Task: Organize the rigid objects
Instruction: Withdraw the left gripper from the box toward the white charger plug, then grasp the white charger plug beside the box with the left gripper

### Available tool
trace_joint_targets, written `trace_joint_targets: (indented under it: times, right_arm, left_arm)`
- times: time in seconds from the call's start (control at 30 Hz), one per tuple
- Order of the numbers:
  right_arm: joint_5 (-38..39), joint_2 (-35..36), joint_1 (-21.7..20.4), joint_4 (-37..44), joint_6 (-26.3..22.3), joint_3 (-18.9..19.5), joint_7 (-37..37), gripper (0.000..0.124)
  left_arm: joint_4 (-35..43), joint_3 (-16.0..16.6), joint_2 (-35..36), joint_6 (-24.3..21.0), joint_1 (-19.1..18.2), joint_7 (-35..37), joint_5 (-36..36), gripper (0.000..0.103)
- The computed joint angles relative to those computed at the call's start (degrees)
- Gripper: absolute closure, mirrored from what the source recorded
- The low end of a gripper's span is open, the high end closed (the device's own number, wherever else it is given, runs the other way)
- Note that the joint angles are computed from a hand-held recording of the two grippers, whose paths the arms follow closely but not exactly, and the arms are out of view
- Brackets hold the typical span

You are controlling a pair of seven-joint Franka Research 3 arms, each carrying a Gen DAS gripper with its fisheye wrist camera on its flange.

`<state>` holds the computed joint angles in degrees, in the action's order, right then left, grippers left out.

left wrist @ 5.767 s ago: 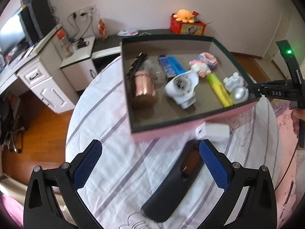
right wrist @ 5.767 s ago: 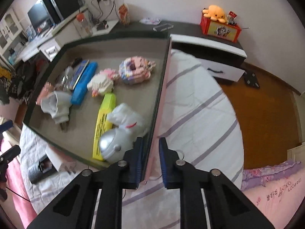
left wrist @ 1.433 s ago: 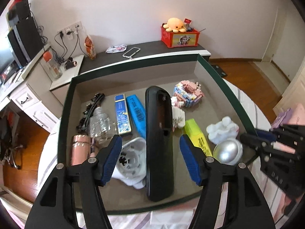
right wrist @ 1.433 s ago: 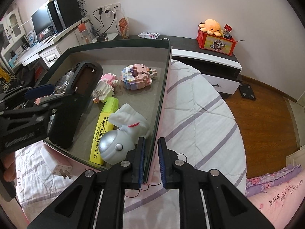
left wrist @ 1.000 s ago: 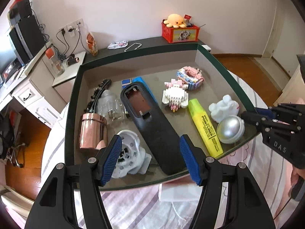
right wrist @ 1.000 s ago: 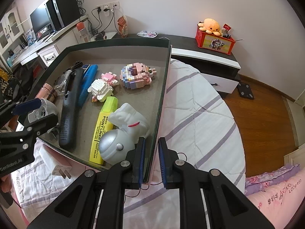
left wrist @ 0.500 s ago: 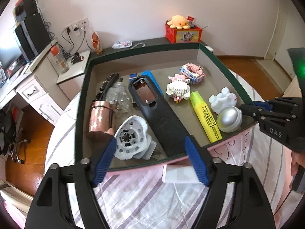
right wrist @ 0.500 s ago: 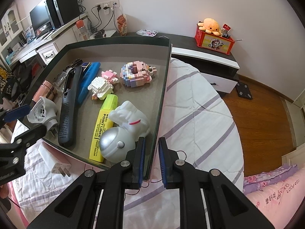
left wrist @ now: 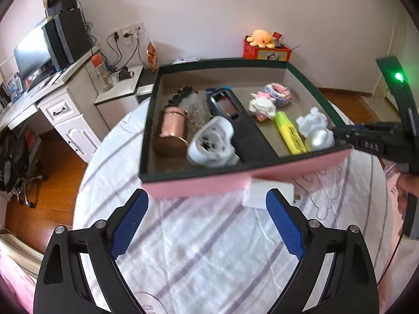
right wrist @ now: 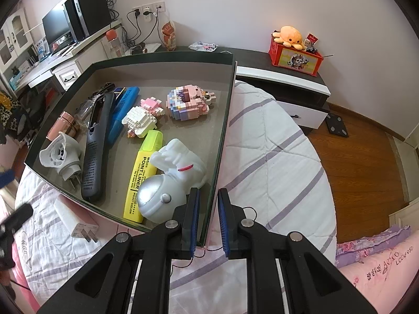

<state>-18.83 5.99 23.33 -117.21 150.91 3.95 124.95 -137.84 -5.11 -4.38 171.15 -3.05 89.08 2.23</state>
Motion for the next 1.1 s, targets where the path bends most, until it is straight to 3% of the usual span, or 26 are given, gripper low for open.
trace_joint_targets:
  times: [0.07,0.17,0.37,0.5,0.63,0.87,0.93,1.0,1.1]
  right_arm:
    - [-0.05,-0.01,0.00,0.00,-0.01,-0.03,0.00,0.108]
    - [-0.15,0.09,-0.04,0.10,0.04,-0.09,0.05,0.108]
    - [0.02,0.08,-0.04,0.15,-0.05,-0.07,-0.28,0.108]
    - [0.10,0.07,-0.04,0.22,-0.17,-0.07,-0.36,0.108]
    - [0.22,0.08,-0.06,0.18,-0.04,-0.06,-0.47,0.108]
    - [0.00,0.02,0.04,0.29,-0.53,-0.01,-0.48,0.108]
    - [0.01,-0.01,0.00,0.17,-0.36,-0.01,-0.46,0.108]
    - [0.10,-0.02,-0.02,0.17,-0.34,0.00,-0.54,0.108]
    - [-0.03,0.00,0.01,0.21,-0.43,0.00,-0.47,0.108]
  left_arm:
    - [-0.64,0.44,0.22,0.42,-1.86,3.18,-3.30,0.008]
    - [-0.14,-1.98,1.80,0.10,-0.07,-4.12,5.27,0.008]
    - [1.88,-2.91,4.88,-0.03,-0.79,-6.04,7.19,0.008]
    - [3.77,-2.57,6.89,-0.84,-0.80,-11.18,13.16,0.009]
    - [4.75,-3.41,8.24,-1.23,-0.35,-9.31,10.11,0.009]
    - [6.97,-2.53,10.84,-3.21,-0.99,-14.05,15.57,0.009]
    - [6.84,-2.95,11.06,-2.33,-0.55,-13.74,14.67,0.017]
    - [6.36,-6.26,11.02,-1.43,1.94,-5.46,5.86,0.040]
    - [6.16,-6.54,10.90,-0.96,1.82,-2.05,3.00,0.048]
